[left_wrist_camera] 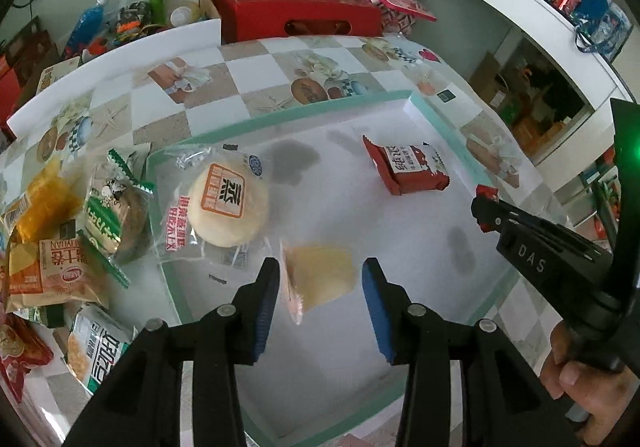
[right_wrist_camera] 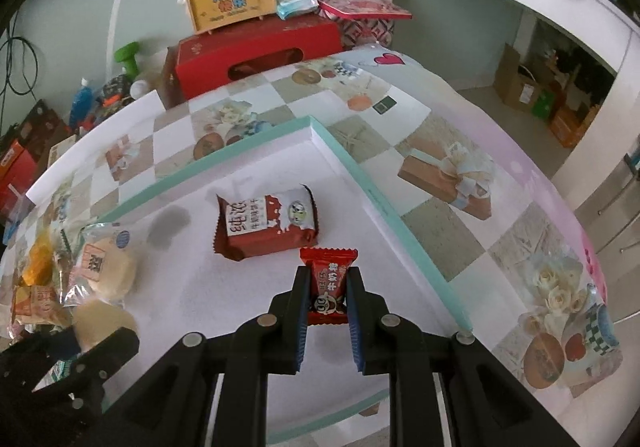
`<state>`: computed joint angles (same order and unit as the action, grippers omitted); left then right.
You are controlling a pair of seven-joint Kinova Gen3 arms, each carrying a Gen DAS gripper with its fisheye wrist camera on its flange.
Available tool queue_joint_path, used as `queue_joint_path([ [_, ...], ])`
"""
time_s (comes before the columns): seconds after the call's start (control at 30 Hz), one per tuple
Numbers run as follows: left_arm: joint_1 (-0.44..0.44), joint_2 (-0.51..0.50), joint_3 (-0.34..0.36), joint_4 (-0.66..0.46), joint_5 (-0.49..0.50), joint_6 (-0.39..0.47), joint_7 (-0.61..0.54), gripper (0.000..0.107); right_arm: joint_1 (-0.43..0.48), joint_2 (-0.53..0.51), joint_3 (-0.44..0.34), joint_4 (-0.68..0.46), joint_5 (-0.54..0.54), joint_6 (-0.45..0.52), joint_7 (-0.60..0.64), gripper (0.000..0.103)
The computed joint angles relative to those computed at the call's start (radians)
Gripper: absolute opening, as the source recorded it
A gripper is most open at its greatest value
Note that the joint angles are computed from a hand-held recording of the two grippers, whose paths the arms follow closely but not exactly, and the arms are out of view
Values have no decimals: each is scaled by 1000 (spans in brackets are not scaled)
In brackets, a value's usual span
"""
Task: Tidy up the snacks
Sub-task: 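Release the pudding cup from the left tool and candy from the right into the tray, then move both tools back to the snack pile, left tool toward the red snack bag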
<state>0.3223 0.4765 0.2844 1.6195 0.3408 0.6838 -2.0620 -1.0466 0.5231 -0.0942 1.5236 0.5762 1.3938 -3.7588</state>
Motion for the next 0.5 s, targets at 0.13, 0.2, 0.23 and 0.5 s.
queue_joint_path([
  [0.13, -33, -20, 8, 11, 33, 1, -13, 60, 6, 2, -2, -7, -2, -2, 16, 21],
  [0.2, -59, -43, 12, 29, 57, -6, -33, 60, 9, 8, -3, -15, -6, -1, 31, 31],
  [0.23, -62, -50, 7, 33, 62, -8, -32, 61, 11, 11, -3, -20, -10, -1, 38, 48],
  [0.5, -91, -120, -100, 92, 9, -96, 114, 86, 7, 29, 7, -56, -7, -3, 85, 75],
])
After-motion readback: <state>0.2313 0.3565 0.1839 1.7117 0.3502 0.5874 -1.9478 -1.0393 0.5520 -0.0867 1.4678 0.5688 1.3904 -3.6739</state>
